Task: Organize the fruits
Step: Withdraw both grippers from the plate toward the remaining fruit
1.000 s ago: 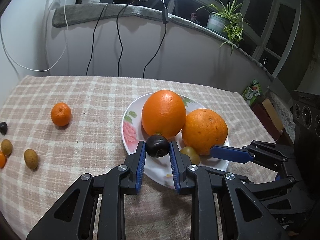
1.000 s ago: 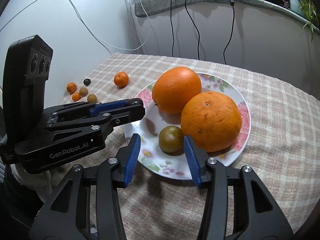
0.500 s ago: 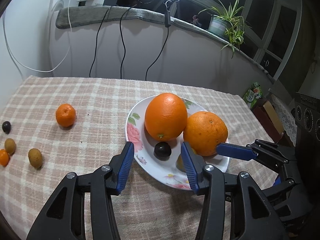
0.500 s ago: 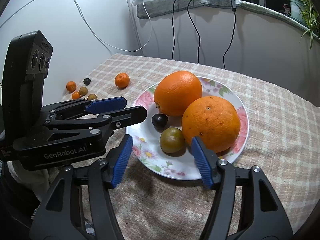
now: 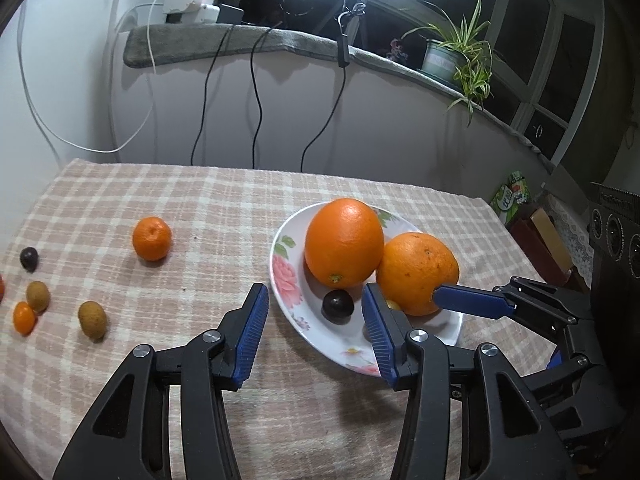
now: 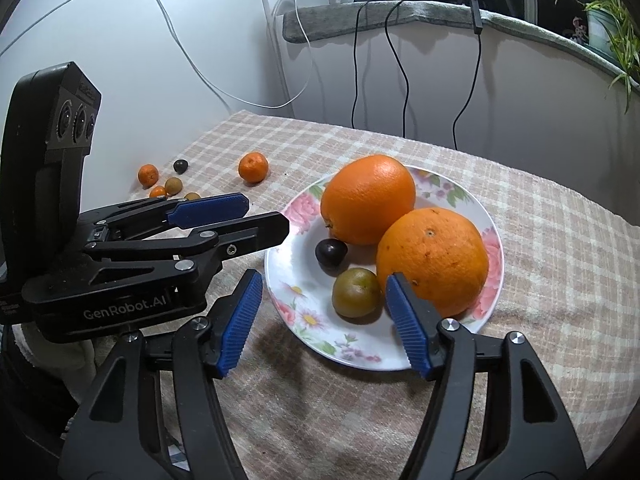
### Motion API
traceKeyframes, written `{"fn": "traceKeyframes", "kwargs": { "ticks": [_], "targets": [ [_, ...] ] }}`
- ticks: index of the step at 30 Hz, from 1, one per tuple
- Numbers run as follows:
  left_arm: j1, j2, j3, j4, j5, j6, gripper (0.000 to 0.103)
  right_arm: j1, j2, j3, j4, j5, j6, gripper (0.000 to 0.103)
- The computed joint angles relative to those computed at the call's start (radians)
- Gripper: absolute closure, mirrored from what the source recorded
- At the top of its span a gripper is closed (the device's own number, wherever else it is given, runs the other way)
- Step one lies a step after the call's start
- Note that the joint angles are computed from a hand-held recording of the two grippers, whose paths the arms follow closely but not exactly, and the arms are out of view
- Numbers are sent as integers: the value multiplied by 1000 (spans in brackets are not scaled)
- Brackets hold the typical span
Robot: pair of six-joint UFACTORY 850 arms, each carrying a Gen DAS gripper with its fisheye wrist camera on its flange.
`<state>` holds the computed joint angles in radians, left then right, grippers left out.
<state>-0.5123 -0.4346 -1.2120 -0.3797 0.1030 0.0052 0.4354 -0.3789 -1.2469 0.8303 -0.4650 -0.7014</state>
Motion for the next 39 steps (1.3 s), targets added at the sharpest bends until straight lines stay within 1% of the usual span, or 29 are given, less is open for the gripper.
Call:
{"fn": "traceKeyframes", "kwargs": {
  "ticks": [1,5,6,7,9,12,13,14,17,22,27,31,36,39],
  "targets": [
    [3,3,4,-4,3,3,56,2,-2,-3,-3,0,0,36],
    [11,19,24,-98,17,91,56,10,-14,-25,-13,-6,1,36],
    [16,25,33,-119,22,107,56,13,-18,-32,-19,-7,3,33],
    [19,30,39,-130,27,114,56,15,-21,-37,-21,-5,3,27],
    [27,42,57,-178,37,155,56,19,-28,-50,-14,-2,-10,20],
    [43,61,84,-263,51,229,55,28,-46,-83,-17,-10,-20,13],
    [48,69,96,-302,56,264,52,31,-52,-93,-20,-13,-22,11],
    [54,77,107,-327,63,284,46,36,-61,-107,-25,-15,-25,10],
    [69,104,143,-454,86,396,44,44,-81,-135,-13,-26,-41,10],
    [105,141,199,-593,115,508,44,59,-117,-181,41,-51,-92,10],
    [140,162,240,-666,130,563,44,81,-155,-234,67,-83,-107,10],
    [166,174,263,-681,134,576,45,99,-190,-281,67,-113,-96,10],
    [199,164,261,-728,126,646,50,121,-244,-349,55,-153,-60,10],
    [210,151,250,-780,118,722,54,139,-278,-392,37,-173,-28,18]
  ]
}}
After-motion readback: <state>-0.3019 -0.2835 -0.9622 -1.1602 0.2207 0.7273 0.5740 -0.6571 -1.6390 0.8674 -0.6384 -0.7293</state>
